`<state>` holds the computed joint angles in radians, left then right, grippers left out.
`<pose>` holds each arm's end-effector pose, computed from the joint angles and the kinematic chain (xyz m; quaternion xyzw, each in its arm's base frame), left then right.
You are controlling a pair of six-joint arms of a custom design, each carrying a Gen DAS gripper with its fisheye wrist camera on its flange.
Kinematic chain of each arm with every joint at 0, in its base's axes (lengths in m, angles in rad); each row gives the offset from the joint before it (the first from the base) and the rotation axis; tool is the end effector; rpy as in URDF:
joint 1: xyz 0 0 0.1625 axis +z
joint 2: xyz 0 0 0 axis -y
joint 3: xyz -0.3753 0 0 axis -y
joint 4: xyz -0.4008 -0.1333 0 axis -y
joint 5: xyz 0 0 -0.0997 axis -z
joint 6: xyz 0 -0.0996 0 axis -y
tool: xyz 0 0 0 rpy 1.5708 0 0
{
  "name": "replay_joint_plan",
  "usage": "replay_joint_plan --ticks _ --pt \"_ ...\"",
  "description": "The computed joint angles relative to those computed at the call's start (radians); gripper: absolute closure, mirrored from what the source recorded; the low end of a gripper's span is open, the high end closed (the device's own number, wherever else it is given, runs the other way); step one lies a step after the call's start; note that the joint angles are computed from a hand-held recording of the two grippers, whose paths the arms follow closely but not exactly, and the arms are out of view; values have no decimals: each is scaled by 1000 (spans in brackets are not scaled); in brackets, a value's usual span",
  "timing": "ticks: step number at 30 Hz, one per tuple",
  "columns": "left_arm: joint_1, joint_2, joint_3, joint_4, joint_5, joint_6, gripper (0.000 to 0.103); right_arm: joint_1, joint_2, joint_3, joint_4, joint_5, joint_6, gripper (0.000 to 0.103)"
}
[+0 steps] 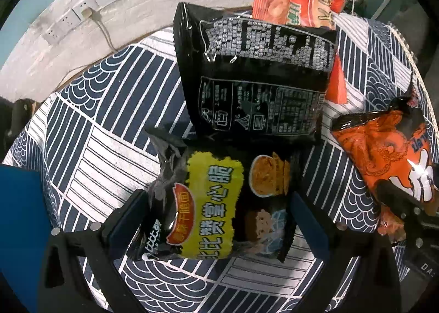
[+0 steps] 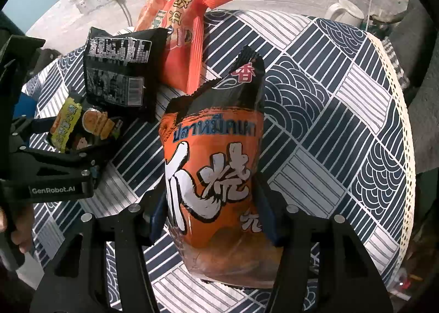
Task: Organize snacks
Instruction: 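Lift the orange squid bag and black-yellow bag off the table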
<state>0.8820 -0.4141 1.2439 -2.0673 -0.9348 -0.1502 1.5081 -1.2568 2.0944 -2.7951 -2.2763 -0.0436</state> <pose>-0.2850 -0.6489 -0.0905 0.2992 0.8891 0.0183 0.3458 0.0369 -0.5084 0.1890 -0.0752 -0.9203 0.1621 0.3481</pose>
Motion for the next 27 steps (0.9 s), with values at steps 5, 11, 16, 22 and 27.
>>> replay_joint_plan --ticks 5,11,16,22,27 --pt "-4 -45 73 -65 -21 35 19 7 3 19 -50 -16 -22 48" --pt "-24 -104 151 -109 -31 56 42 12 -22 46 -67 -7 -4 53" --pt "-43 -152 207 -116 -46 53 52 17 -44 65 -61 4 18 54" --pt "-75 -212 297 -140 -55 31 52 48 -75 87 -61 1 38 55" --pt "-96 -267 360 -156 -63 -1 53 76 -95 102 -57 -5 50 55"
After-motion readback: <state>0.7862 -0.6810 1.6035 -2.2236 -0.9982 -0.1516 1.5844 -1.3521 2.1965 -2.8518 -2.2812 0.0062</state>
